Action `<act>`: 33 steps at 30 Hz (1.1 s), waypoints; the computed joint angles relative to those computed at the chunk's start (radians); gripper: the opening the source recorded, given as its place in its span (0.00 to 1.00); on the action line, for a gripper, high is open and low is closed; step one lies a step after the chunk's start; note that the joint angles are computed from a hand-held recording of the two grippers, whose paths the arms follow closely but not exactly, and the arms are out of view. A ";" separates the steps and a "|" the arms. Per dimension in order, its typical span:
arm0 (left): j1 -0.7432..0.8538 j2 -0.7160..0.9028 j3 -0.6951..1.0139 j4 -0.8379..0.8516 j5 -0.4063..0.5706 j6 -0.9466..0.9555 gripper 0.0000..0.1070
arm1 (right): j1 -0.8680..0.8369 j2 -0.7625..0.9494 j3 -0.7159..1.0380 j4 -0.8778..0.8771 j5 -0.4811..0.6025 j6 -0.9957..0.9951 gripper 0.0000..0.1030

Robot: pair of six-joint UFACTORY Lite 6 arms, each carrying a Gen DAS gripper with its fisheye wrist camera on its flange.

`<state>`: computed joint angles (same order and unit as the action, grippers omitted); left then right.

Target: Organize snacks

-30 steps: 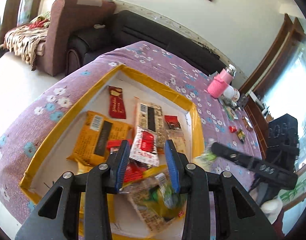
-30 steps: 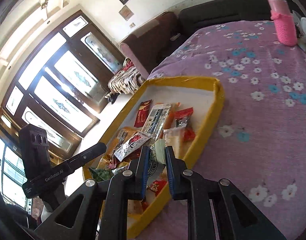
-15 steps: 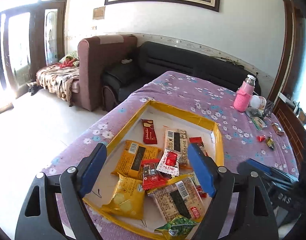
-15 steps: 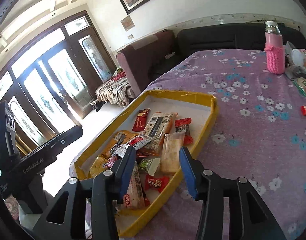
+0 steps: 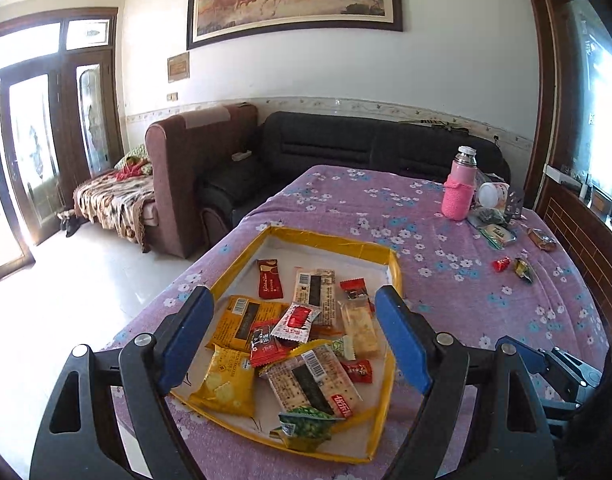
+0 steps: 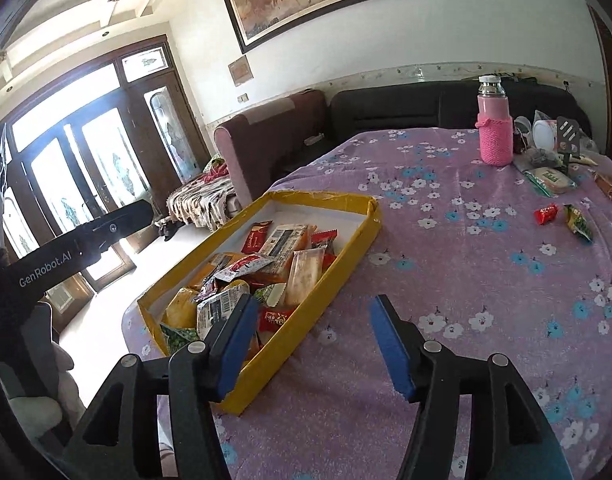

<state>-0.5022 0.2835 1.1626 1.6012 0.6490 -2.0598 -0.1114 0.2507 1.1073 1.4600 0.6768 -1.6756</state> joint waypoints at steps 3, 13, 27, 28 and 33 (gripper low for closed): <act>-0.056 -0.039 -0.035 0.016 0.088 -0.030 0.78 | -0.012 -0.051 -0.057 0.018 0.004 -0.043 0.59; -0.256 -0.319 -0.299 0.138 0.416 -0.309 0.96 | -0.018 -0.278 -0.268 0.073 0.031 -0.162 0.63; -0.312 -0.321 -0.322 -0.044 0.435 -0.227 0.96 | -0.017 -0.520 -0.478 0.079 0.050 -0.223 0.67; -0.305 -0.319 -0.318 -0.057 0.422 -0.205 0.96 | -0.013 -0.523 -0.483 0.087 0.047 -0.229 0.67; -0.274 -0.302 -0.299 -0.118 0.377 -0.155 0.96 | 0.002 -0.519 -0.491 0.093 0.044 -0.226 0.68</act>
